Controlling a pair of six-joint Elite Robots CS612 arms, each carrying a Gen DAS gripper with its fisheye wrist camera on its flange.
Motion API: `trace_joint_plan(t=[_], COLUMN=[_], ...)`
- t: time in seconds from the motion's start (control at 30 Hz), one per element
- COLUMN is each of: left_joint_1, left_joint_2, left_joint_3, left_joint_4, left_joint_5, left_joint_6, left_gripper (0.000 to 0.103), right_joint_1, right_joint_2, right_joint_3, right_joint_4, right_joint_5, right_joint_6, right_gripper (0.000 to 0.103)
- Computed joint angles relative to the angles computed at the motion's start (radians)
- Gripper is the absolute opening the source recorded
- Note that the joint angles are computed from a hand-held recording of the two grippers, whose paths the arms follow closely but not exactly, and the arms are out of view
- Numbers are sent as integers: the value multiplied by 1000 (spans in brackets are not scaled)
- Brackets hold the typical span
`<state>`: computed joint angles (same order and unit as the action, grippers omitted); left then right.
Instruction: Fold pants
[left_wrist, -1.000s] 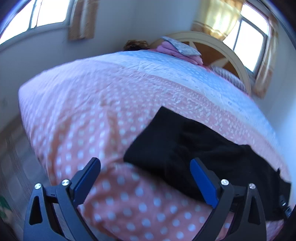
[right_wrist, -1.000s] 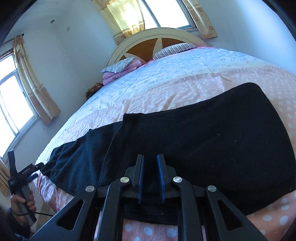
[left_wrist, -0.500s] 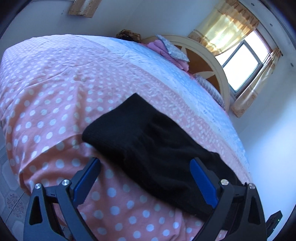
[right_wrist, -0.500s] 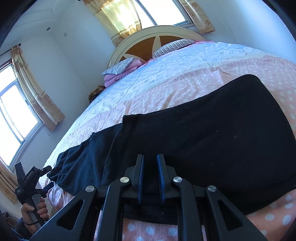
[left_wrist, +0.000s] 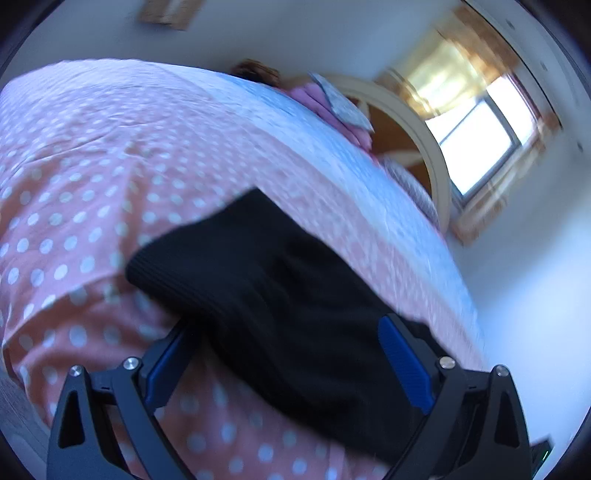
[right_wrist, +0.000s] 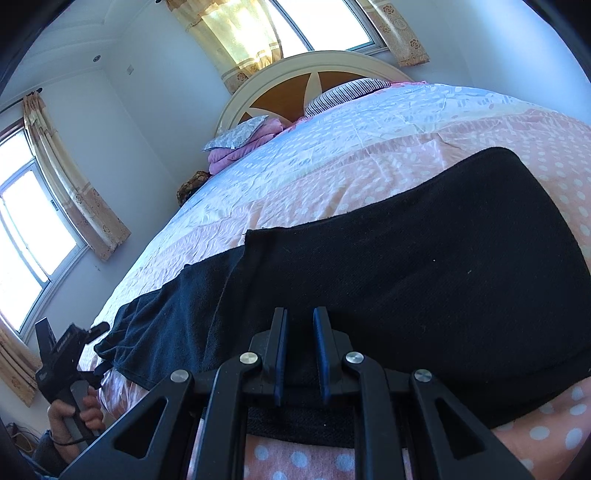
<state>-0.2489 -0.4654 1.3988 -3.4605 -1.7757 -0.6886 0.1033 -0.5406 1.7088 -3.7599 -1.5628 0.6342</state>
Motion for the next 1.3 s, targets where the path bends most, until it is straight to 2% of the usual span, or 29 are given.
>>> trace_joint_plan(t=[0.07,0.1,0.13,0.17,0.23,0.27,0.3,0.4,0.47,0.57,0.63,0.77,0.87,0.93,1.03,1.13,1.2,1.23,1.27,1.3], left_joint_1=[1,1,-1,-3,-4,-4,-5,-21,-27,-54,-75,-129,-167,-191,-232,-269,-285,-285,-281,-274], left_joint_2=[6,7,6,5,2,1,1,-19,-29,-49,-63,-79,-77,-73,-62,-49,-38,-40,-45,-52], left_joint_3=[-15,-18,-19,-18,-20,-16,-12,4,5,14,25,44,46,55,83,99,107,114,115,115], left_joint_4=[2,9,17,28,80,82,68,43,7,-67,-115,-180,-153,-119,-91,-55,-135,-144,-126,-99], left_joint_5=[29,35,40,42,27,24,35,78,69,59,17,-117,-211,-240,-207,-92,-38,-36,-55,-84], left_joint_6=[-68,-76,-65,-33,32,49,63,173,235,375,463,633,739,805,942,1058,1136,1168,1193,1207], left_gripper=[86,81,68,48,23,21,21,19,19,19,19,18,18,18,18,19,21,27,39,47], right_joint_1=[0,0,0,0,-2,-2,-2,-3,-7,-8,-15,-38,-62,-78,-82,-88,-93,-96,-100,-105], right_joint_2=[0,0,0,1,0,1,0,-2,-10,-10,-11,-16,-7,5,9,16,20,22,25,34], right_joint_3=[0,0,0,0,0,0,0,2,9,21,32,57,70,73,74,69,64,65,63,57], right_joint_4=[0,-1,-1,-1,-2,-2,-2,0,1,-72,-121,-170,-217,-263,-281,-290,-287,-286,-293,-312], right_joint_5=[0,0,0,1,4,5,6,9,13,-22,-32,-27,8,42,46,71,93,104,117,137], right_joint_6=[0,-1,-1,0,1,1,0,-1,8,19,32,78,160,214,221,237,258,272,286,310], right_gripper=[16,16,16,16,16,16,16,16,16,16,16,16,16,16,16,16,16,16,16,16])
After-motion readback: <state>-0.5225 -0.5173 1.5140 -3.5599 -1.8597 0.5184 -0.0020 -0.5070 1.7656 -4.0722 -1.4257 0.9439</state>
